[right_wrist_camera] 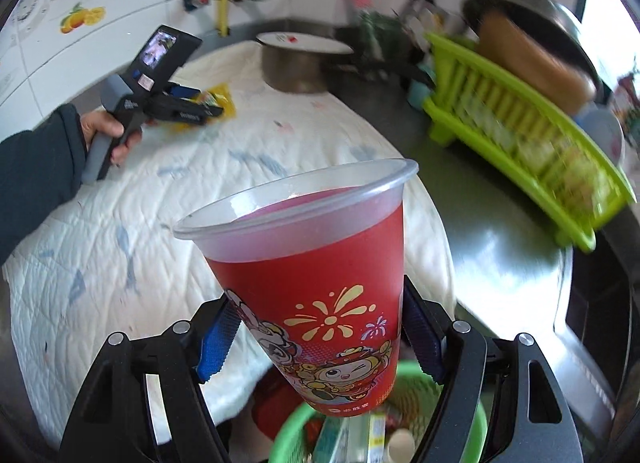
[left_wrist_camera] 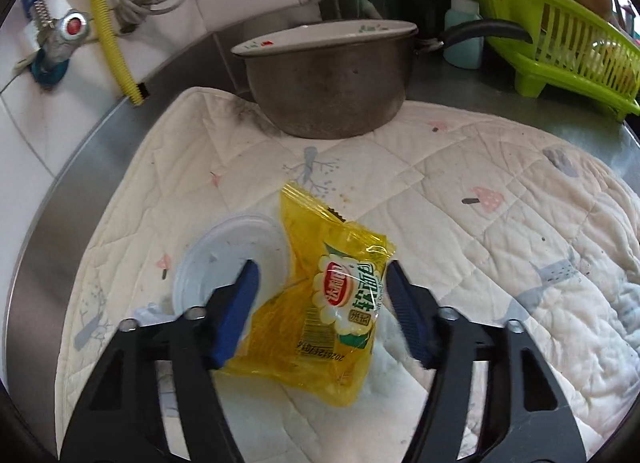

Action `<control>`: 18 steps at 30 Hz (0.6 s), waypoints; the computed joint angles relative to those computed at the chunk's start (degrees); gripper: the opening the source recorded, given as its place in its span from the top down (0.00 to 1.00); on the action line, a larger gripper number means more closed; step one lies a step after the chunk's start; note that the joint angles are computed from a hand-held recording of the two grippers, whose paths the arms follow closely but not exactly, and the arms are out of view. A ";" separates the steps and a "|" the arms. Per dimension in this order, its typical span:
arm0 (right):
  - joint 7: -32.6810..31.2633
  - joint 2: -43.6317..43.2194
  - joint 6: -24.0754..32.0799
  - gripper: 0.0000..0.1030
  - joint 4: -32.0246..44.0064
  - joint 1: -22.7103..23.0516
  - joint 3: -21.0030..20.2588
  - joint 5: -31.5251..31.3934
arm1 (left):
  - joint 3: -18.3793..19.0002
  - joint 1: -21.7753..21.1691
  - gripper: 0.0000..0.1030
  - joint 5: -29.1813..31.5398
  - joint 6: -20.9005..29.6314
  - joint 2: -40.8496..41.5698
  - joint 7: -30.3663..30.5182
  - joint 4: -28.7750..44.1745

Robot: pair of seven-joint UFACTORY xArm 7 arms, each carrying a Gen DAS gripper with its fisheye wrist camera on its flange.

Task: Collect trash
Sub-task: 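Carry the red cup to the green basket and release it while the left gripper carries the yellow wrapper there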

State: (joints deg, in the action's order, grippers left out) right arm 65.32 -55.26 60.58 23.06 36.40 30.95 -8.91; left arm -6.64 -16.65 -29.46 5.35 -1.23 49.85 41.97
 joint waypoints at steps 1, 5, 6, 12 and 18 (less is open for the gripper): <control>0.96 -0.89 1.59 0.30 -0.23 0.73 0.44 0.93 | -0.05 -0.15 0.45 -0.57 -0.52 0.04 1.00 -0.21; 5.16 -4.63 7.18 0.30 -0.36 3.20 2.52 3.35 | 0.28 -1.08 0.62 -6.36 0.17 -1.16 6.52 -0.80; 6.11 -5.43 8.14 0.30 -0.45 3.71 2.93 3.75 | 0.75 -1.57 0.64 -8.86 0.90 -1.84 8.51 -0.94; 11.03 -9.82 13.83 0.30 -0.36 6.91 5.15 6.02 | 4.33 -4.05 0.67 -15.13 5.54 -9.62 11.74 -4.94; 15.66 -14.53 20.80 0.30 -0.85 11.18 7.62 9.53 | 7.23 -7.16 0.70 -12.29 7.31 -22.09 8.58 -12.81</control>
